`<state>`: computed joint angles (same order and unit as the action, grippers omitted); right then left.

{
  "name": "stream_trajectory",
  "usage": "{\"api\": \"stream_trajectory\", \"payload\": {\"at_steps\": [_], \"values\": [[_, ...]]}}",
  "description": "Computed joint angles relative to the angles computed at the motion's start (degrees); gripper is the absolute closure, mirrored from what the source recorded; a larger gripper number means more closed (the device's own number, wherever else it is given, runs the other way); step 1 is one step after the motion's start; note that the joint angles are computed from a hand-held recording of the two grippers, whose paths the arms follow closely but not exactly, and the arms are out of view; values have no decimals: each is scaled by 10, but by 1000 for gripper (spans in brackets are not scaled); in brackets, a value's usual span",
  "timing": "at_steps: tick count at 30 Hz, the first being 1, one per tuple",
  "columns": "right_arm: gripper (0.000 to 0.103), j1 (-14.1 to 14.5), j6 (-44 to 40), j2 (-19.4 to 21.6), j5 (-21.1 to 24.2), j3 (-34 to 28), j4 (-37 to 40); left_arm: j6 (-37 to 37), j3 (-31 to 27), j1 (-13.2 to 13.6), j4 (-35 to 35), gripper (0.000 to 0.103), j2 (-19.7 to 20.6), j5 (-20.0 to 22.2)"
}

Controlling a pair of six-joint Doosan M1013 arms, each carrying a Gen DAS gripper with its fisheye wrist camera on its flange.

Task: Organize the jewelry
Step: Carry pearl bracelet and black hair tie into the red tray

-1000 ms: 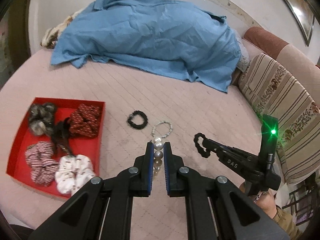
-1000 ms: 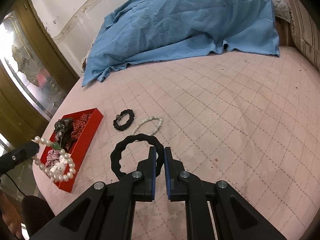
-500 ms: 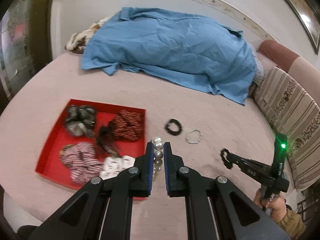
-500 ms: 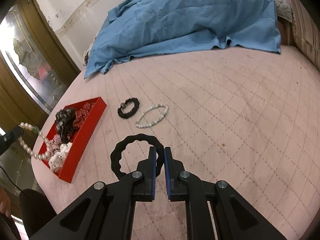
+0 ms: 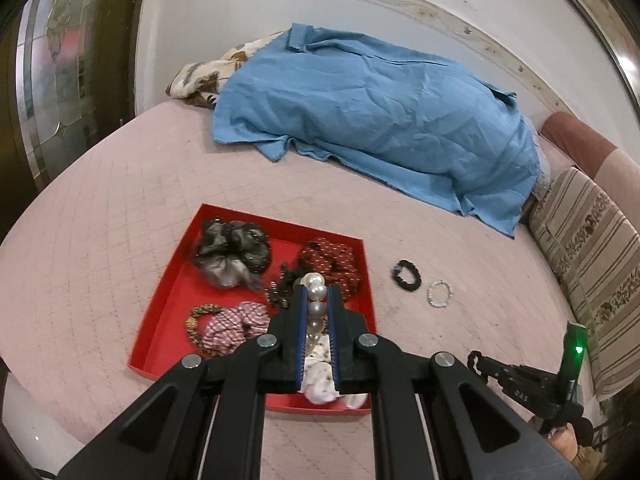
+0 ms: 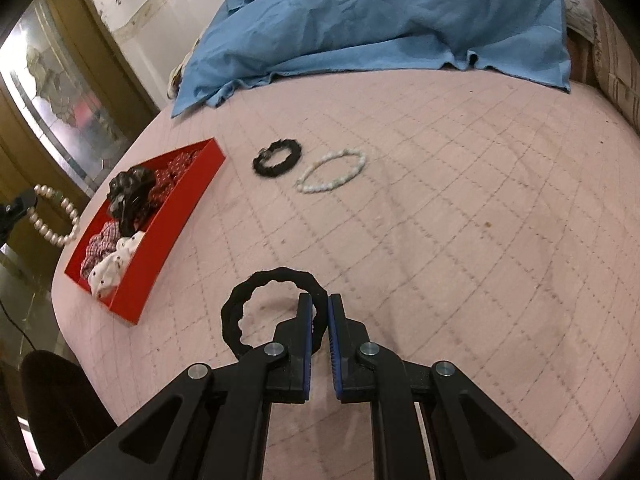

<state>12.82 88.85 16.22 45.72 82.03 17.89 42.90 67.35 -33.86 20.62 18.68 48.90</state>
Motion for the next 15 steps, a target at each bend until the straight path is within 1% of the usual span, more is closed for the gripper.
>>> {"api": "stream_trajectory", "payload": {"at_steps": [4,7,10,12,15], "values": [[94,7,2,-2,0,-6,2,2,6,9,3,94,-2,-7],[94,13,2,2,7,-18,8,9,3,20,-10,94,1,-12],[94,23,-4,12,21,-40,6,29,-9,29,-22,94,10,-13],[94,30,-6,18,27,-53,0,31,-19,34,-14,94,17,-9],[94,42,-14,28,37,-76,-4,29,-21,44,-20,94,21,-18]]}}
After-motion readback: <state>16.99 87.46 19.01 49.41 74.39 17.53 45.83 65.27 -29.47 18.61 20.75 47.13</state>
